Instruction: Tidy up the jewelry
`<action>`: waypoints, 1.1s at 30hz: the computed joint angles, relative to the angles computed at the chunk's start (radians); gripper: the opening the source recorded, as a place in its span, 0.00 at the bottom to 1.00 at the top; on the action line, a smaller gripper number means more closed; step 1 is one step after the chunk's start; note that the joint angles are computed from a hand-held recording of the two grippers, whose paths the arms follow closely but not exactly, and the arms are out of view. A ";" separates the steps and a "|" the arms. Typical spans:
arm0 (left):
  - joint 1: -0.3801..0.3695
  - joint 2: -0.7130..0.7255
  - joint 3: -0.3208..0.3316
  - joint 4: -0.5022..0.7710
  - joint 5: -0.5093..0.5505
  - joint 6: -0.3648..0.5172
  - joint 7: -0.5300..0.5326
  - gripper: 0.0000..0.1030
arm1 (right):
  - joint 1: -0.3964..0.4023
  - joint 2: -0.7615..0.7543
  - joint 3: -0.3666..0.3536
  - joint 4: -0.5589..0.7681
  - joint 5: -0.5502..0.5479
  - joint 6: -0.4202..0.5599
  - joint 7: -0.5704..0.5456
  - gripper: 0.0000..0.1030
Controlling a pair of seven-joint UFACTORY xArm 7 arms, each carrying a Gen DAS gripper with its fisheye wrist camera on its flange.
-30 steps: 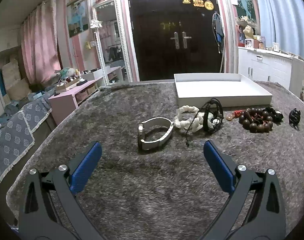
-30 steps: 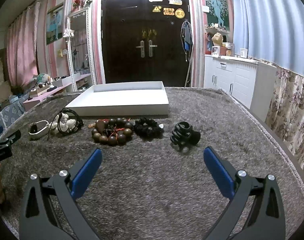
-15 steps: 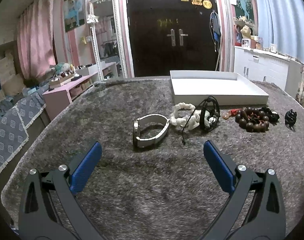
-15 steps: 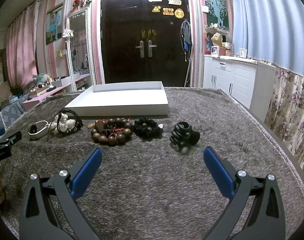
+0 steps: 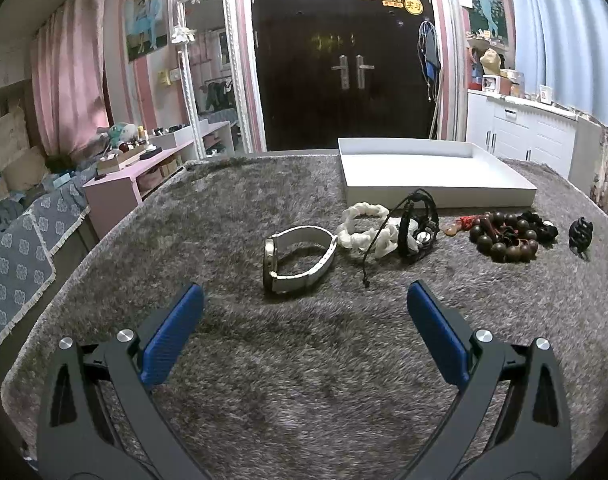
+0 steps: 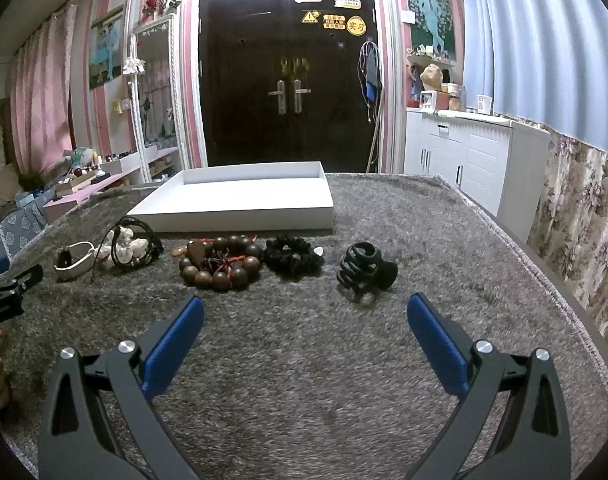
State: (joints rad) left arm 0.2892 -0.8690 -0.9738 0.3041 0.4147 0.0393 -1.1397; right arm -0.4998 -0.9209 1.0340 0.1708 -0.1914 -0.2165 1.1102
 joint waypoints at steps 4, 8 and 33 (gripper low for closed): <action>-0.005 0.002 0.006 -0.002 -0.003 0.005 -0.006 0.97 | -0.003 0.017 -0.005 0.003 -0.007 -0.007 -0.007 0.98; -0.003 0.006 0.023 -0.015 -0.007 -0.021 -0.005 0.97 | -0.003 0.024 -0.006 -0.008 0.011 -0.028 -0.006 0.98; -0.004 0.169 0.040 0.087 0.077 0.108 0.034 0.97 | -0.003 0.196 -0.060 0.032 0.057 -0.031 -0.134 0.98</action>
